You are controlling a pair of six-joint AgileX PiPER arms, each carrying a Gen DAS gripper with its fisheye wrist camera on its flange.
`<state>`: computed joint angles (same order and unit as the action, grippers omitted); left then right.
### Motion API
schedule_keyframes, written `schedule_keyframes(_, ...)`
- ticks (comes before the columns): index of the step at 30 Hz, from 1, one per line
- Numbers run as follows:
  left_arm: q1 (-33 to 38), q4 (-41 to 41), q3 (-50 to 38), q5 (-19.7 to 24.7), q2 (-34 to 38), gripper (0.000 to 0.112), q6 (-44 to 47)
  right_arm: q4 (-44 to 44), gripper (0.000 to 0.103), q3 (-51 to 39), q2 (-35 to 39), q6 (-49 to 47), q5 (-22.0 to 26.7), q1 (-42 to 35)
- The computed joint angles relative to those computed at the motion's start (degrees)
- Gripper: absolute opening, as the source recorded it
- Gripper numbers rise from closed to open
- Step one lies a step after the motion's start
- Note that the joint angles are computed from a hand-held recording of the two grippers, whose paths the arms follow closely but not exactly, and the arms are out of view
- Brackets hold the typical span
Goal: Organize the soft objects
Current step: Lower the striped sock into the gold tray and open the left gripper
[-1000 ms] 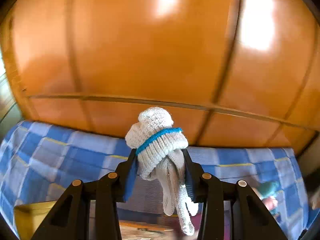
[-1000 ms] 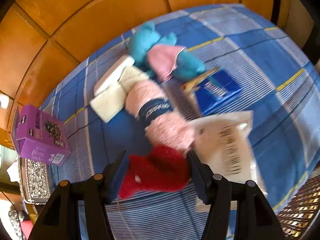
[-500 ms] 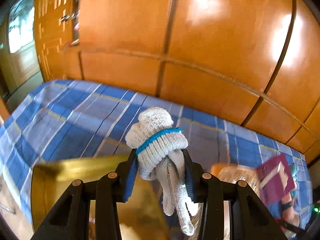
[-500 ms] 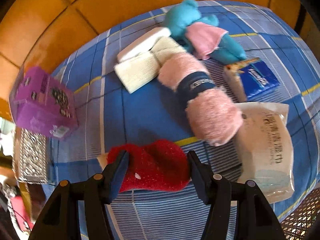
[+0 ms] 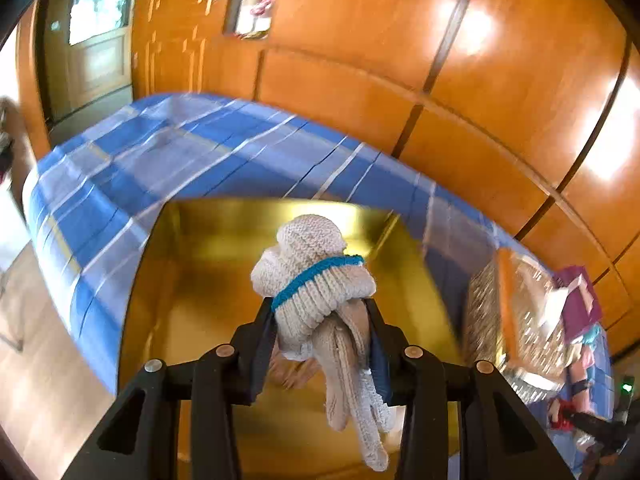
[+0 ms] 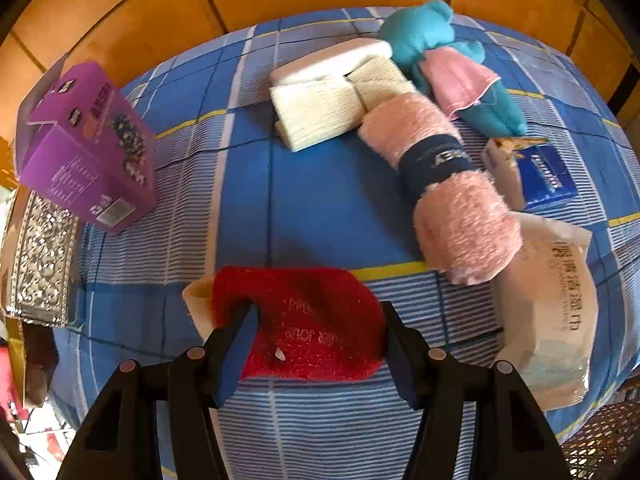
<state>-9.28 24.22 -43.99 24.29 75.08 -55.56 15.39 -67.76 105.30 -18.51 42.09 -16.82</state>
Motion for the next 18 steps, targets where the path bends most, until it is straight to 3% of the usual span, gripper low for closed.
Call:
schedule_keyframes(2, -0.2, -1.7, 3.4, -0.5, -1.4, 0.042, 0.9, 0.0, 0.062, 0.2, -0.2, -0.5, 0.0, 0.5)
schedule_keyframes(8, -4.2, 4.7, 9.8, -1.5, 0.0, 0.044, -7.6, -1.6, 0.06, 0.8, 0.0, -1.1, -1.7, 2.6)
schedule_keyframes(12, -4.2, 6.9, 12.3, -3.5, 0.4, 0.057, -11.8, -1.0, 0.037, 2.8, -1.3, -3.6, -3.4, 4.3)
schedule_keyframes(15, -5.9, 14.1, 13.4, -2.9, -1.2, 0.069, -19.9, -1.8, 0.026, 4.3, -2.2, -3.1, -5.2, 5.8)
schedule_keyframes(18, -7.8, 18.2, 13.6, -0.1, -3.5, 0.071, -24.7, -1.9, 0.022, 4.9, -2.5, -1.9, -6.3, 6.5)
